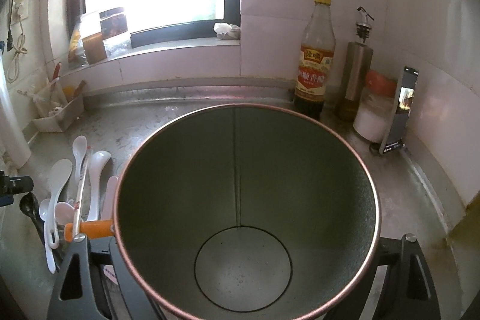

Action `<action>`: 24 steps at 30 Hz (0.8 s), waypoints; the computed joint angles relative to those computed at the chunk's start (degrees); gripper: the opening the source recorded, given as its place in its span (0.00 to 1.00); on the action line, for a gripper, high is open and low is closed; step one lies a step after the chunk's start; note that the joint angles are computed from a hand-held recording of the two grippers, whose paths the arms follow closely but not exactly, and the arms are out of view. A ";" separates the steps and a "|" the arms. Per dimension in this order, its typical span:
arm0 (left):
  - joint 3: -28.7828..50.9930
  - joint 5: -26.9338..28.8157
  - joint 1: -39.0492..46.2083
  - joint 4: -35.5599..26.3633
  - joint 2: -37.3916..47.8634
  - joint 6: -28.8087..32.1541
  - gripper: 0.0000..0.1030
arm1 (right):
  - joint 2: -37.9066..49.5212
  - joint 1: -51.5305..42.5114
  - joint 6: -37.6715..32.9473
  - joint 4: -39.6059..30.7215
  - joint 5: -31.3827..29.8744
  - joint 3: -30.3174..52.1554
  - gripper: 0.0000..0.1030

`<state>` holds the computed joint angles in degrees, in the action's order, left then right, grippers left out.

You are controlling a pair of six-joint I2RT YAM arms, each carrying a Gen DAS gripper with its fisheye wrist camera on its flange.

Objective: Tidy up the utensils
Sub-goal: 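Close the left tool on the black ladle while the right tool holds the cup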

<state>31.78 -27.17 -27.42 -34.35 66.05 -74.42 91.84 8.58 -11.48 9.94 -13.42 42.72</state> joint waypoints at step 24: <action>-14.56 14.51 13.76 8.01 -12.36 0.44 0.20 | -2.22 -0.87 0.94 -3.02 -0.46 -0.87 0.87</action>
